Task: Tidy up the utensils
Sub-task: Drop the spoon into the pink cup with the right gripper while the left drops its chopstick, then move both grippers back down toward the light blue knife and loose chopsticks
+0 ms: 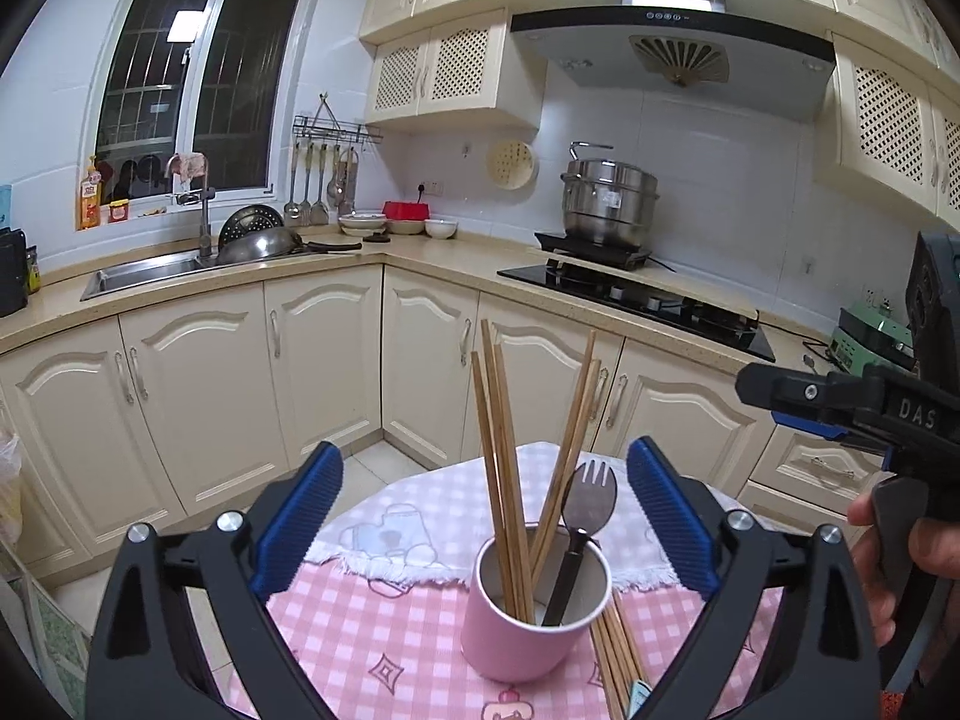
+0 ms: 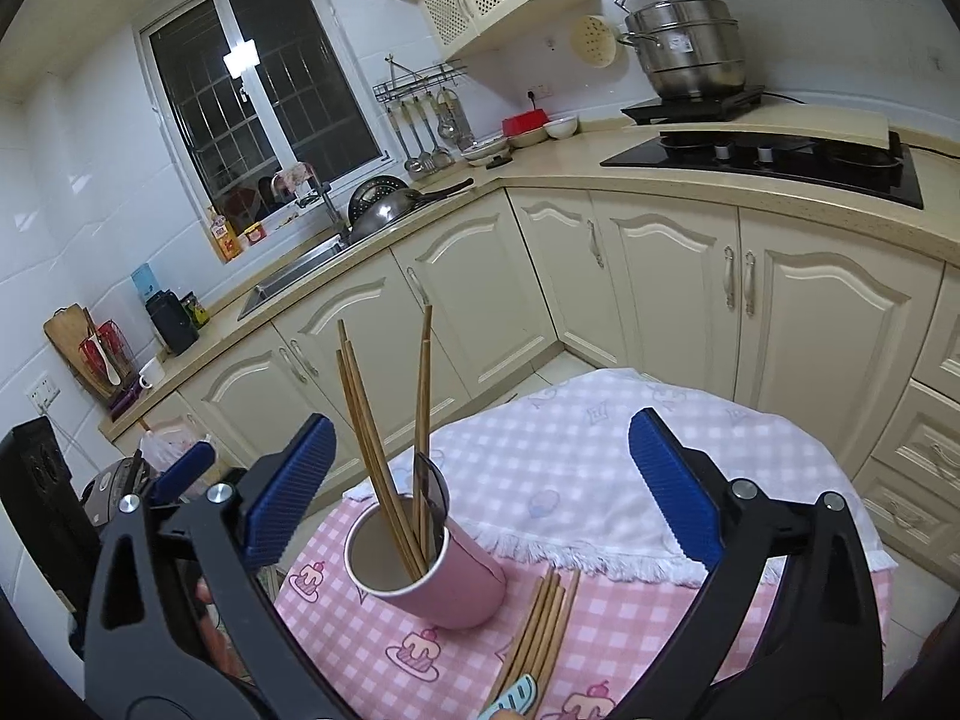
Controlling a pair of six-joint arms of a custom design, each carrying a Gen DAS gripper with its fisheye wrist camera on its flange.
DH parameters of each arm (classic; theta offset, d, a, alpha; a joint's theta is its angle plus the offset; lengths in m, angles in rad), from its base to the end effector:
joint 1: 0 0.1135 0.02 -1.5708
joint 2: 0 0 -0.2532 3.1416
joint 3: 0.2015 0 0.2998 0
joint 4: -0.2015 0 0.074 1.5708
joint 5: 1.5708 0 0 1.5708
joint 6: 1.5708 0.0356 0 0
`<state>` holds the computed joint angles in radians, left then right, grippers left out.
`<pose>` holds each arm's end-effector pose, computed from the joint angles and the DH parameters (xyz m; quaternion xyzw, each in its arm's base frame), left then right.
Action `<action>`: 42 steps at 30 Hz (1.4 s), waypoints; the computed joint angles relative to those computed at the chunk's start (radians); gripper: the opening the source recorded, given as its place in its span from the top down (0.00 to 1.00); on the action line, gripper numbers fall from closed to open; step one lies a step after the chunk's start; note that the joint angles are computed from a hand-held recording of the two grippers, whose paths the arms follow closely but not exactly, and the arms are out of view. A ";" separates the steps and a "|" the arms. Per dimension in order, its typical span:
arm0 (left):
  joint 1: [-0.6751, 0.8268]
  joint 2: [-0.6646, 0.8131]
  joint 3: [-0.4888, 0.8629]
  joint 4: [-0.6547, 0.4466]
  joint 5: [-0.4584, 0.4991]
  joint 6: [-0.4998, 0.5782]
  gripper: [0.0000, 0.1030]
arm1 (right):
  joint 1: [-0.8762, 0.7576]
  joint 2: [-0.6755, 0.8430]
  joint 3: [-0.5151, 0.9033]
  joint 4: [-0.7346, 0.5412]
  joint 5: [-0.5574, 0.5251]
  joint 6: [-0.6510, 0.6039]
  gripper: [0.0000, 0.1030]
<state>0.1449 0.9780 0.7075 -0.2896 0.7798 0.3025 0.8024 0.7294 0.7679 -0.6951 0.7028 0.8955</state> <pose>0.2626 0.0130 0.2501 0.2472 0.7923 -0.2250 0.5104 0.1573 0.1297 0.2917 0.1910 0.8345 0.1069 0.5056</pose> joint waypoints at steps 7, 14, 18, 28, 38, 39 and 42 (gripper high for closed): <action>0.050 -0.060 0.004 -0.106 0.023 0.064 0.09 | 0.066 -0.022 0.026 -0.117 0.043 0.077 0.07; 0.077 -0.096 -0.010 -0.193 0.029 0.140 0.09 | 0.130 -0.037 0.026 -0.256 0.063 0.196 0.07; 0.072 -0.110 -0.030 -0.241 0.014 0.181 0.09 | 0.156 -0.039 0.007 -0.318 0.048 0.264 0.07; 0.049 -0.146 -0.104 -0.353 -0.022 0.313 0.09 | 0.238 -0.009 -0.101 -0.399 -0.051 0.441 0.07; -0.058 -0.207 -0.237 -0.461 -0.137 0.449 0.09 | 0.304 -0.011 -0.216 -0.421 -0.143 0.582 0.07; -0.075 -0.202 -0.248 -0.460 -0.158 0.449 0.09 | 0.306 -0.011 -0.223 -0.418 -0.149 0.586 0.07; -0.120 -0.195 -0.278 -0.444 -0.204 0.444 0.09 | 0.321 -0.015 -0.245 -0.418 -0.161 0.613 0.07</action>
